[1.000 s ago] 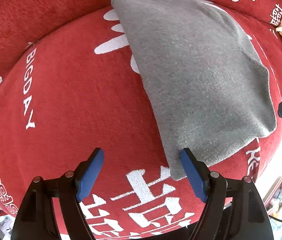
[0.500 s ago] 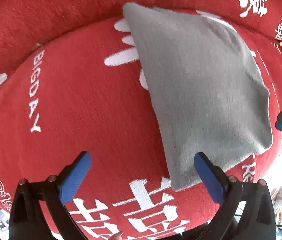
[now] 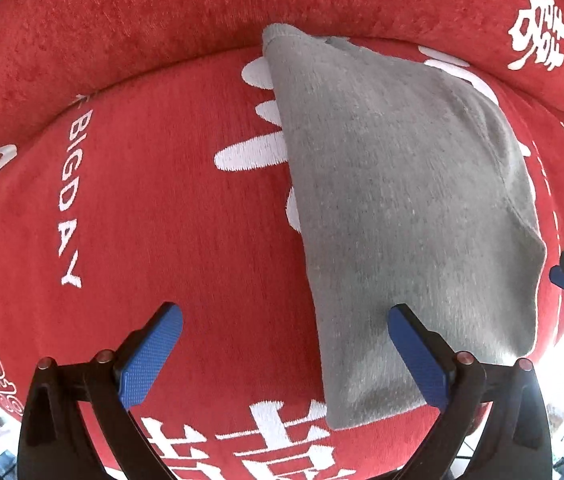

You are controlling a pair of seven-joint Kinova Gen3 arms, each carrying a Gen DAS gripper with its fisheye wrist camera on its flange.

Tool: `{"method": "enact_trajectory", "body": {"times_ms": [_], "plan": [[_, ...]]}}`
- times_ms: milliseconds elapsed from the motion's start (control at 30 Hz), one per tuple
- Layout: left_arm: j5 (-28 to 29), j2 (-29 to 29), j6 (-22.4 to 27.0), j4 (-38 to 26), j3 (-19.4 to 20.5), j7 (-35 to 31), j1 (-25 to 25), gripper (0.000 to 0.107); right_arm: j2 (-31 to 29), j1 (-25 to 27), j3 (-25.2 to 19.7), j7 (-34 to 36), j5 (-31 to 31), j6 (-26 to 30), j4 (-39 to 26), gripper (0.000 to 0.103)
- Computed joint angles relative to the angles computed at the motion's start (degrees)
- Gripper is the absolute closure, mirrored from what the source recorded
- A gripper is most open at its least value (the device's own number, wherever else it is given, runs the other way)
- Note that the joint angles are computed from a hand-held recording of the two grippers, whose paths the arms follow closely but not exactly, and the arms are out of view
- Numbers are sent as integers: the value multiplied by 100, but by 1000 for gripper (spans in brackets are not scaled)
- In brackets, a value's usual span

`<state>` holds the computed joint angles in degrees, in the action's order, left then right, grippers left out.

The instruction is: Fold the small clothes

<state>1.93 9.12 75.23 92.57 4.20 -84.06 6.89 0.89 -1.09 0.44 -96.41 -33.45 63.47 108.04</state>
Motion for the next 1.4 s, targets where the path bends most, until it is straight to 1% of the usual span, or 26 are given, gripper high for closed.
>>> {"method": "enact_trajectory", "body": {"times_ms": [333, 500, 567, 633, 700, 767, 833, 933, 1000, 1100, 1133, 1167, 1200, 1300, 1400], "plan": [[343, 182, 1, -95, -16, 190, -61, 4, 422, 223, 35, 411, -219, 174, -205, 23], [482, 234, -165, -164, -21, 118, -135, 4, 598, 407, 39, 667, -431, 243, -224, 23], [745, 262, -285, -173, -53, -57, -294, 4, 689, 517, 40, 898, -622, 274, -223, 23], [1143, 341, -365, -185, -94, -257, -521, 4, 822, 669, 41, 1239, -915, 309, -211, 23], [1474, 527, -336, -245, -105, -430, -714, 4, 957, 818, 28, 1577, -1203, 340, -171, 23], [1691, 805, -176, -358, -75, -581, -844, 4, 1158, 936, 5, 1803, -1425, 386, -171, 23], [1786, 947, -188, -370, -53, -648, -889, 4, 1336, 1097, -33, 2100, -1716, 439, -118, 23], [2103, 1060, -226, -314, 25, -907, -1011, 4, 1665, 1292, -142, 2579, -2169, 607, -76, 23], [2271, 1099, -249, -294, 77, -1032, -1029, 4, 1879, 1341, -214, 2756, -2316, 726, -126, 23], [2314, 1188, -296, -351, 143, -1034, -882, 4, 2148, 1249, -374, 2939, -2375, 811, -342, 20], [2218, 1238, -329, -411, 155, -947, -754, 4, 2180, 1208, -414, 2968, -2373, 805, -405, 17], [2083, 1261, -390, -446, 131, -836, -606, 4, 2217, 1168, -454, 3009, -2368, 799, -476, 16], [2041, 1272, -449, -443, 149, -779, -565, 4, 2261, 1127, -490, 3037, -2345, 809, -561, 16], [2079, 1263, -571, -383, 158, -748, -572, 4, 2352, 1057, -569, 3112, -2333, 789, -675, 16], [2091, 1254, -576, -365, 183, -840, -598, 4, 2306, 1101, -564, 3019, -2548, 679, -496, 16]]}}
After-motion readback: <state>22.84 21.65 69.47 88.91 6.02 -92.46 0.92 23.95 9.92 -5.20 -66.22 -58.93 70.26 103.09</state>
